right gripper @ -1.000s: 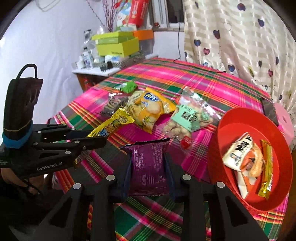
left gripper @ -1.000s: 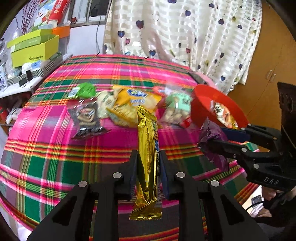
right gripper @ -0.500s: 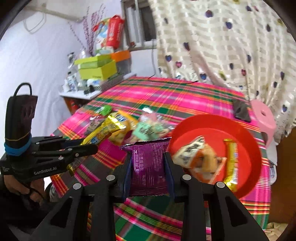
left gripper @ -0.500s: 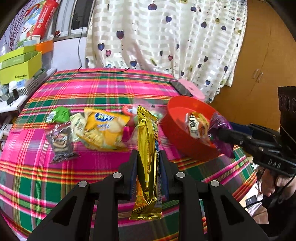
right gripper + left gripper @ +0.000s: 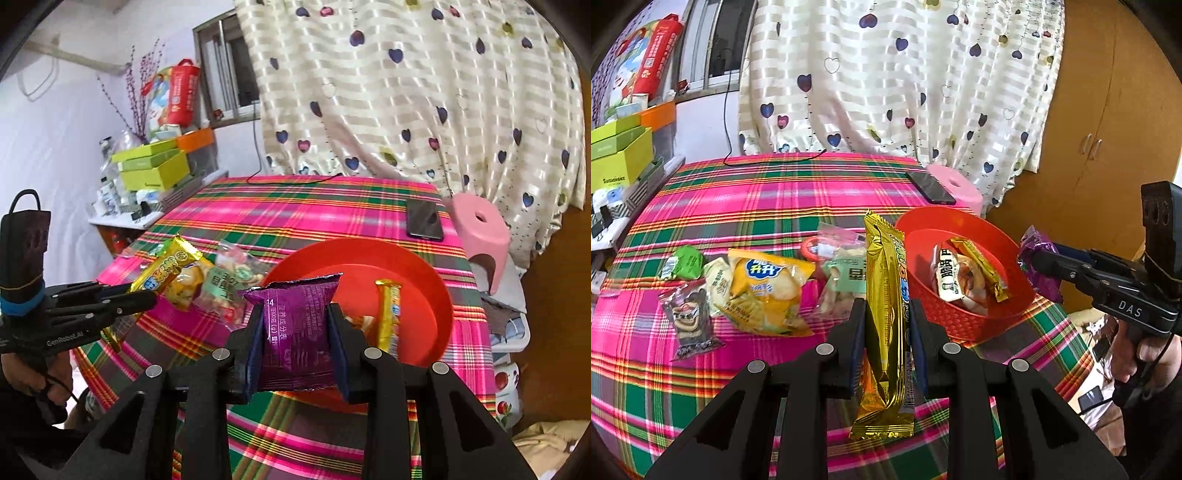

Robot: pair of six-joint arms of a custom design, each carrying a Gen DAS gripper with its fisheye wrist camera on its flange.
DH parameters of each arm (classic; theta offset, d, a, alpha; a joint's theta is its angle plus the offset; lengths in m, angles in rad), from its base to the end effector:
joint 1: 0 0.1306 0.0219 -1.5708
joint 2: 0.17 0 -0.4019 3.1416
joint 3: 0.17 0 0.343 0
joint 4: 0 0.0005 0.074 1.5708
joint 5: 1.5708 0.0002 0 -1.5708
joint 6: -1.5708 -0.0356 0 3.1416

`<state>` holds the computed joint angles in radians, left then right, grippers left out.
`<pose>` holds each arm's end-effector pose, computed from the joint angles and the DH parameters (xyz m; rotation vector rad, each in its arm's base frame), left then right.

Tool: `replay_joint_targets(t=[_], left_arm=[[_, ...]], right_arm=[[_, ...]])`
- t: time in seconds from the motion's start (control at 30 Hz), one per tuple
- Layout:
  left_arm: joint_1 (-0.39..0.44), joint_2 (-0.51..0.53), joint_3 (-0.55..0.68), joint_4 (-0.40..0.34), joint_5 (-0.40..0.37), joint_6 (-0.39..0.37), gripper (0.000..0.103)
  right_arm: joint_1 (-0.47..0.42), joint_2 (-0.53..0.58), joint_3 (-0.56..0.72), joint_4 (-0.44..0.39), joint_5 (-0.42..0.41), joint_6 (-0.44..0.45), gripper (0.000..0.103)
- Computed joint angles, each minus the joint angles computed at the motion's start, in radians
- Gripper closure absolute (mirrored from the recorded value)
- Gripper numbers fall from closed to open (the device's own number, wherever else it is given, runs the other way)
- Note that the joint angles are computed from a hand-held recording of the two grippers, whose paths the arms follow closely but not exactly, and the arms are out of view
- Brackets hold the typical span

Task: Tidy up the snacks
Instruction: 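Carry both items over the red basket and open the left gripper to drop the gold bar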

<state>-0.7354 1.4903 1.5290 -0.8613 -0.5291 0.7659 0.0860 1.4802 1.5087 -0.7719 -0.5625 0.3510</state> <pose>0.3615 -0.3035 0.4673 -0.2733 2.2440 -0.1567 0.4698 0.0591 0.4704 -0.7522 2.0953 0.5044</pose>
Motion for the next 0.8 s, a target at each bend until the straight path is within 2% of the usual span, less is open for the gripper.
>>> replay_joint_targets(t=[0.8], left_arm=[[0.07, 0.138, 0.168, 0.016, 0.126, -0.125, 0.079]], right_arm=[[-0.044, 0.126, 0.101, -0.024, 0.034, -0.037, 0.073]])
